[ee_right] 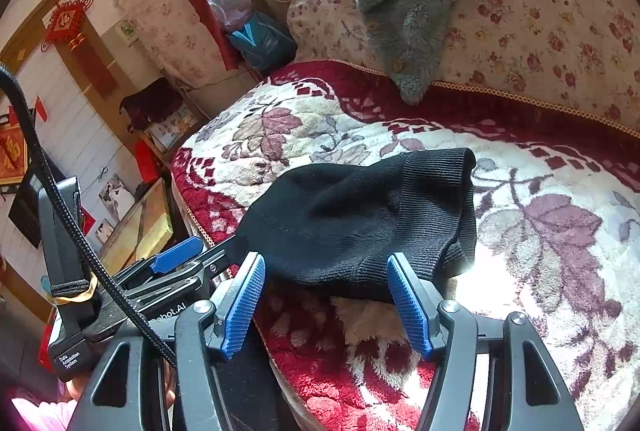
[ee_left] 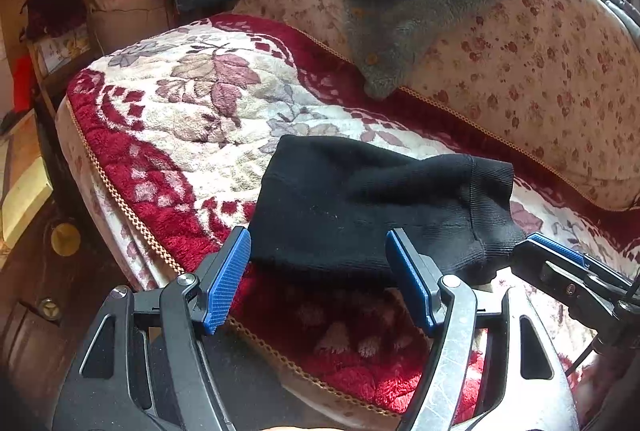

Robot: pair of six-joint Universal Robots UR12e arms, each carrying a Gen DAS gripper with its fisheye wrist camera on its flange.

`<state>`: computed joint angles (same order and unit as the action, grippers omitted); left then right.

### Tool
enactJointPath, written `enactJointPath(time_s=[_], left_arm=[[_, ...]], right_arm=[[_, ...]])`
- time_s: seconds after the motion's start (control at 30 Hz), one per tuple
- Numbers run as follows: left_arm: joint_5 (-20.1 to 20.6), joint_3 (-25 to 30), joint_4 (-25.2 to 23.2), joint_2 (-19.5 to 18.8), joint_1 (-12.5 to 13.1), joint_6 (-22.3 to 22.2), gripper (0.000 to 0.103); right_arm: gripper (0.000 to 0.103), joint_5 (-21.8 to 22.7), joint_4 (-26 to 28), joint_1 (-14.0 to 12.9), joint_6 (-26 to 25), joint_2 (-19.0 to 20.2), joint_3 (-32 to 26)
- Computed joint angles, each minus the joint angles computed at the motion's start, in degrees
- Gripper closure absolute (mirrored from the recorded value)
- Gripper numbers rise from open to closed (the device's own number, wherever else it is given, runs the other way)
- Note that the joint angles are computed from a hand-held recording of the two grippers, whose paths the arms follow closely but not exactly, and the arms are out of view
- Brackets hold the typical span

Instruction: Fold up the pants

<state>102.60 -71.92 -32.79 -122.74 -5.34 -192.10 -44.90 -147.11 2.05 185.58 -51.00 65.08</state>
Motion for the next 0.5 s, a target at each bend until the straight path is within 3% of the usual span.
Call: enactJointPath(time_s=[0.5], left_arm=[[-0.1,0.2,-0.4,-0.1,0.1,0.1,0.032]], right_arm=[[0.041,0.2,1.3,0.2,-1.0,0.3,-1.0]])
